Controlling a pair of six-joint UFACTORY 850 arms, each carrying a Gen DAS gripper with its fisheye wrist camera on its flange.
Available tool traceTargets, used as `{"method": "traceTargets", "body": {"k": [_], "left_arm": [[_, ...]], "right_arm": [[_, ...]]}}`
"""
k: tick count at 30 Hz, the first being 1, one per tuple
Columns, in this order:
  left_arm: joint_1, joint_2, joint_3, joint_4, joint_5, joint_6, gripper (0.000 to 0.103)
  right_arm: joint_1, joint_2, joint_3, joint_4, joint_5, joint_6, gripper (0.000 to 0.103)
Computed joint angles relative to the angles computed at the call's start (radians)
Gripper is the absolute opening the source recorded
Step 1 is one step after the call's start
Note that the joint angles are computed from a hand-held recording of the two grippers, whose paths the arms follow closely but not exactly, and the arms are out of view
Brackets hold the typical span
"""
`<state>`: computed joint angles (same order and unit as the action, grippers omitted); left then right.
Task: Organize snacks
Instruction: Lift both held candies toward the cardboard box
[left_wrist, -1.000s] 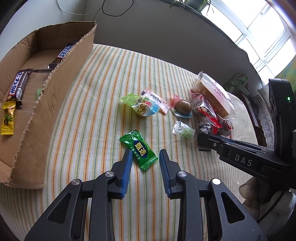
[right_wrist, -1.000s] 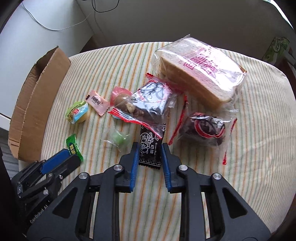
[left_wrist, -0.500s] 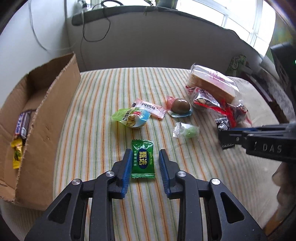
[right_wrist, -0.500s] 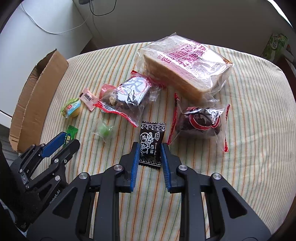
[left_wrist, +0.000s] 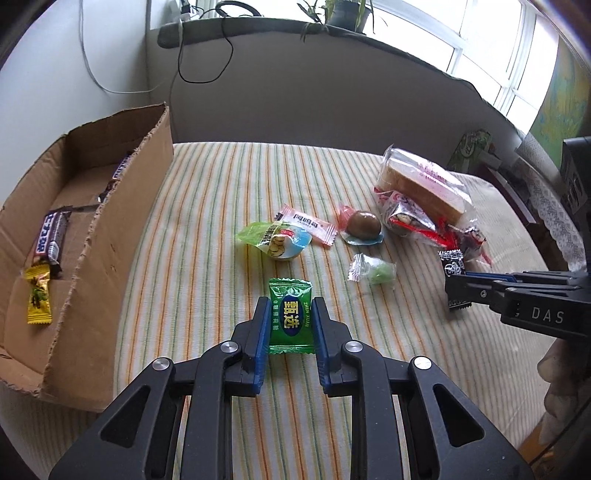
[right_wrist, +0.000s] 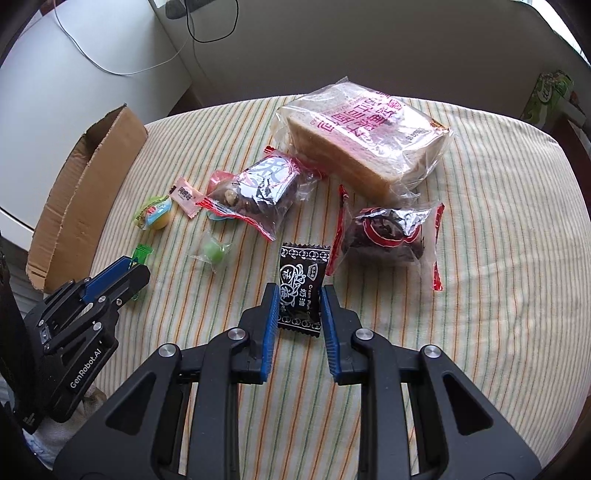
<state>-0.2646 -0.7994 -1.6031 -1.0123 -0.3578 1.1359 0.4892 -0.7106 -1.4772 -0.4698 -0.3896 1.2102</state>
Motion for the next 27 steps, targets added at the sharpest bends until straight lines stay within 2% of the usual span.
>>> {"method": "traceTargets", "body": {"k": [8, 14, 27], "left_arm": [[0.017, 0.044, 0.015, -0.073, -0.035, 0.042, 0.02], [0.045, 0.077, 0.017, -0.123, -0.054, 0.064, 0.02], [0.117, 0.091, -0.006, -0.14, -0.013, 0.013, 0.02]], "right_arm": [[0.004, 0.056, 0.021, -0.022, 0.005, 0.004, 0.023], [0.01, 0.066, -0.025, -0.024, -0.006, -0.032, 0.023], [0.043, -0.158, -0.458, 0.15, -0.088, -0.354, 0.023]]}}
